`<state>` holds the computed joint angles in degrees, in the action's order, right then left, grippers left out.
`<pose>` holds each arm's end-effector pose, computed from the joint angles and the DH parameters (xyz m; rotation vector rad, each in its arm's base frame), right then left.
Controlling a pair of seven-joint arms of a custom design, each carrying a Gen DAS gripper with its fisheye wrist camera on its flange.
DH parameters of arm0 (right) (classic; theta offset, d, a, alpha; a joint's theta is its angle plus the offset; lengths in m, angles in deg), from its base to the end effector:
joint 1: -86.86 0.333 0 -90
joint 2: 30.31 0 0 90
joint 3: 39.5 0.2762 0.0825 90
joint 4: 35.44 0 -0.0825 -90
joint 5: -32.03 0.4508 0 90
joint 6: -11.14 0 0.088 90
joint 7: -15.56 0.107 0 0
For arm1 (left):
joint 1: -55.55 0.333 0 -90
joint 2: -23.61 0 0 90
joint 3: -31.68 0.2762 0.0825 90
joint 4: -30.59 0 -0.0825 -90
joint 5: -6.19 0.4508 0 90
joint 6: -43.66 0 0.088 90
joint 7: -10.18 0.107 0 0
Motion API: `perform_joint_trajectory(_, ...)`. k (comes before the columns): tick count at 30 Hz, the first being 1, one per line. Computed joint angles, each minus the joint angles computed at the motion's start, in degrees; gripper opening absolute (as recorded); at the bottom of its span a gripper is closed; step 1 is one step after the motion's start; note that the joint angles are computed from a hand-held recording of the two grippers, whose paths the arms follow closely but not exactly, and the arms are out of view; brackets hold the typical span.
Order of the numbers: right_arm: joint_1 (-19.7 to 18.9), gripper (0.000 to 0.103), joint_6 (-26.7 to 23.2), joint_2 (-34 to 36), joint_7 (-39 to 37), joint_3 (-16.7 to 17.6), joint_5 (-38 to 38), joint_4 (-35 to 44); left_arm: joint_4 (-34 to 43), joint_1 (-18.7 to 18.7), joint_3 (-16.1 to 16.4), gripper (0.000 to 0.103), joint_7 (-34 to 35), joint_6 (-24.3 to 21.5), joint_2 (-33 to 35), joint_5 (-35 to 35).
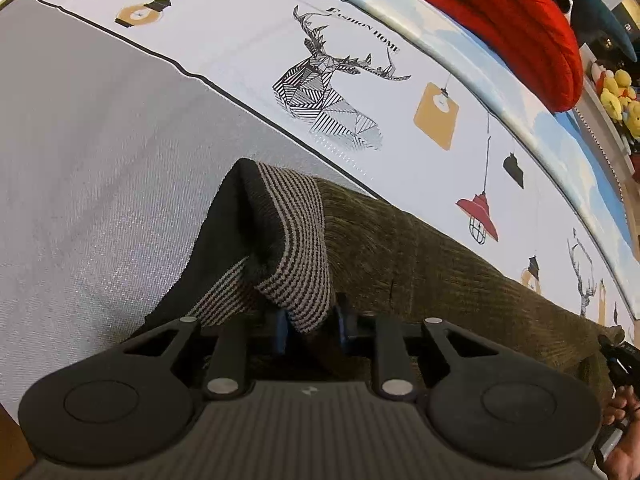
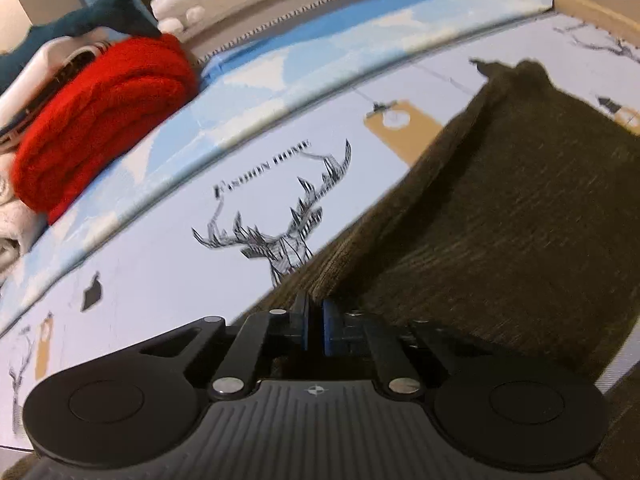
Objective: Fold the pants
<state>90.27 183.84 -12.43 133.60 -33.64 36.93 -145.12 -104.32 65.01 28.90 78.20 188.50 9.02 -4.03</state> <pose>0.7011 0.1040 0.3487 -1.2892 2.0004 -0.3585 0.5614 0.0676 0.4036 -2.5942 1.3309 -0.6110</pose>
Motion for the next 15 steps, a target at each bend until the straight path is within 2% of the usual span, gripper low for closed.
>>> perform_joint_trajectory(5, -1.81, 0.004, 0.81, -10.19, -5.37, 1.68, 4.36, -8.1, -2.9, -0.46, 0.67, 0.022, 2.8, 2.12, -3.4, -1.97)
perform_joint_trajectory(8, -0.68, 0.004, 1.13, -19.58, -10.95, 0.9, 10.73, -16.72, -6.11, -0.49, 1.31, 0.021, 5.03, 3.51, -7.29, -3.43)
perform_joint_trajectory(13, 5.68, 0.004, -3.15, -36.76, -17.07, -5.61, 17.32, -32.74, -11.67, 0.01, 2.4, 0.02, 8.85, 3.22, -14.48, -5.49)
perform_joint_trajectory(15, 7.56, 0.004, -9.72, -42.35, -17.92, -8.47, 16.67, -37.12, -13.33, 0.71, 2.55, 0.02, 10.04, 2.26, -16.68, -5.38)
